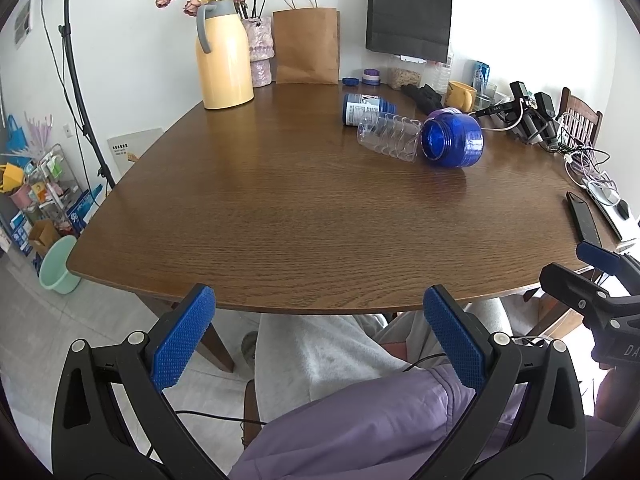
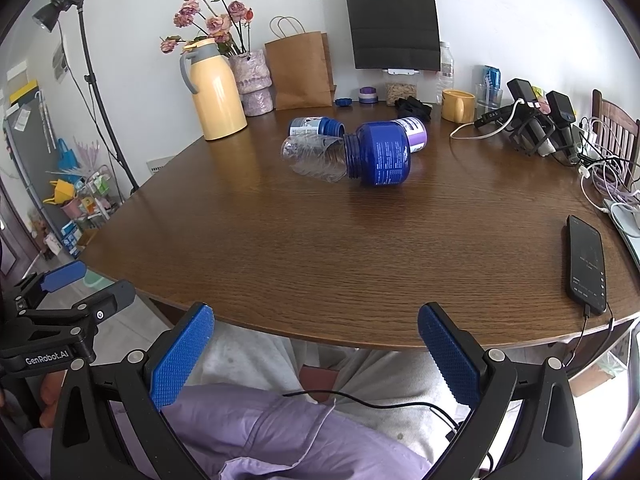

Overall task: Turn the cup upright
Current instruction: 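Reach the right gripper to the blue jar and grasp its body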

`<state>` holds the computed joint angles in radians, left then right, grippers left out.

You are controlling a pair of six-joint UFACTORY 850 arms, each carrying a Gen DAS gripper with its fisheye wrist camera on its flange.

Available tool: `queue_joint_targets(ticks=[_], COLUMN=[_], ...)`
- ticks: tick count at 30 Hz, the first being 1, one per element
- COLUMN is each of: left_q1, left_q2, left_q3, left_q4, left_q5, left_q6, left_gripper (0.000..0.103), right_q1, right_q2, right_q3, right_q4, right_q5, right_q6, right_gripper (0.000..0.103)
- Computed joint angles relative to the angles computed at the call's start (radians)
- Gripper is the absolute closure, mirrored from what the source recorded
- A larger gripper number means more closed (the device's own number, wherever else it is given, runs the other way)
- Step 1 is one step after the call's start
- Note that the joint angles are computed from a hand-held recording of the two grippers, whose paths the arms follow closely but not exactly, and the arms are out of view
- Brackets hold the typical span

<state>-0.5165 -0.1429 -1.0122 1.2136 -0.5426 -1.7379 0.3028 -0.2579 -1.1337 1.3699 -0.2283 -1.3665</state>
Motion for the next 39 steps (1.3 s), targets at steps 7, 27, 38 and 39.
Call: queue_joint_targets(ticks=[7,27,38,39], left_q1=[0.043,0.18,0.138,0.131], left_q2=[-0.072,-0.419,-0.476,-0.47], left_q3=[-0.115,-0.53,-0.573,-0.557], left_q4=[0.099,-0.074,-0.261,-0.253], left_q5=[0.014,0.229,0.304,0.318], left_q6=[-0.01,0.278,0.547,0.549], left_gripper=[0.0,0.0,0.0,0.0], right_q1=[-0.018,-0.092,-0.152,-0.15], right_q2=[-0.101,-0.725,-0.685,-0.659], right_q3=[-0.131,-1.064,-0.944,-0.901], right_q4=[0.141,-0.558,-0.137,-0.134], right_q5=[0.021,-0.281,-0.478,-0.456], right_q6=[-0.2,0.679,0.371,0.36], right_gripper=[0.0,0.034,0.071,0.071])
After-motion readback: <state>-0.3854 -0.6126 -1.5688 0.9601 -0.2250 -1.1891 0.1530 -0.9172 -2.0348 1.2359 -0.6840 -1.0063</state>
